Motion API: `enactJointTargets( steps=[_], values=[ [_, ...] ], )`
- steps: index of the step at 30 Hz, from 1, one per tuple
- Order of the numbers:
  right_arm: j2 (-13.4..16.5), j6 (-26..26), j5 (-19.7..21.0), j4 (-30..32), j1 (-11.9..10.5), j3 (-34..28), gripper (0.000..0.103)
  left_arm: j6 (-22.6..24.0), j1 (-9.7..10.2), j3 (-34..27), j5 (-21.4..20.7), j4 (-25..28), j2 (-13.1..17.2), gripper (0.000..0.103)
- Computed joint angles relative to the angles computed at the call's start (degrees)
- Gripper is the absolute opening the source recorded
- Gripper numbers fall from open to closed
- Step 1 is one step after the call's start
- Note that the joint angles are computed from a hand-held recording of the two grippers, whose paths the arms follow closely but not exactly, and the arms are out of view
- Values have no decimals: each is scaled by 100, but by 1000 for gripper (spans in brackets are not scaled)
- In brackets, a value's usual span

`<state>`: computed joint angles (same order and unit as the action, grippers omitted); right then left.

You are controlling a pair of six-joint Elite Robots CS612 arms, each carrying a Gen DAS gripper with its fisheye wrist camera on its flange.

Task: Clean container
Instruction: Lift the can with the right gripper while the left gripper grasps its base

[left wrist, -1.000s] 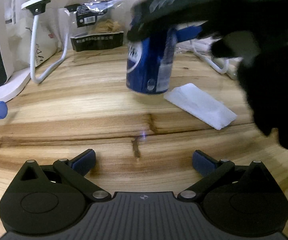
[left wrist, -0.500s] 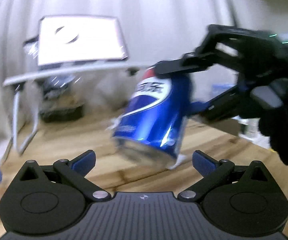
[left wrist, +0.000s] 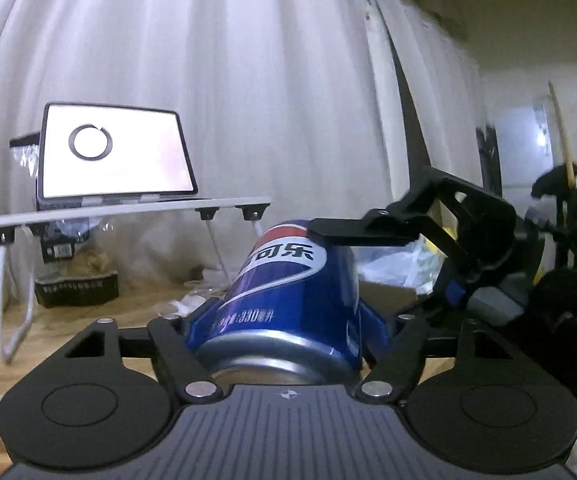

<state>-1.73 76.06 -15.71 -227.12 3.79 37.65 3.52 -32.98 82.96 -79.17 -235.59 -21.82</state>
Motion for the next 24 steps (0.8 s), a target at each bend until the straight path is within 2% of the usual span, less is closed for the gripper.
enactJointTargets(
  steps=[1,3,5,6,7,8,11,12,14,15,16,17,18,19,20,22,23,24],
  values=[
    [-6,25,-4,-11,-8,29,68,77,-26,11,79,16,-10,70],
    [-205,-424,-154,172,-21,457,69,340,-85,40,285,87,-44,69],
    [-387,-777,-359,277,-30,839,76,1139,-216,33,659,51,-25,68],
    [-408,-777,-434,266,-24,876,82,1604,-277,11,800,21,-2,67],
    [-471,-851,-468,326,-23,985,84,2085,-336,-17,936,-18,23,67],
    [-505,-948,-452,413,-18,1045,84,2369,-384,-23,980,-47,39,67],
    [-507,-1033,-400,511,4,1061,82,2402,-409,-31,1011,-56,28,67],
    [-491,-976,-430,458,10,1055,71,2398,-418,-32,1023,-56,23,67],
    [-348,-384,-526,4,10,830,70,2101,-412,-48,1012,-85,26,71],
    [-299,-184,-583,-178,12,752,70,1796,-396,-59,964,-195,38,80],
    [-200,176,-625,-414,16,564,70,1364,-348,-83,795,-363,60,88],
    [-61,647,-644,-685,16,290,70,924,-302,-114,634,-534,84,101],
    [130,1205,-644,-1006,21,-105,70,412,-261,-108,485,-649,88,102],
    [251,1524,-647,-1198,27,-364,70,-105,-221,-104,346,-767,92,102],
    [370,1807,-666,-1366,38,-612,70,-415,-194,-93,241,-809,86,99],
    [601,2355,-710,-1612,61,-1092,70,-583,-181,-44,174,-736,41,87],
    [677,2564,-762,-1712,67,-1241,70,-558,-168,-11,79,-589,2,72],
    [752,2763,-820,-1804,72,-1386,70,-515,-187,18,152,-514,-19,68]
  ],
)
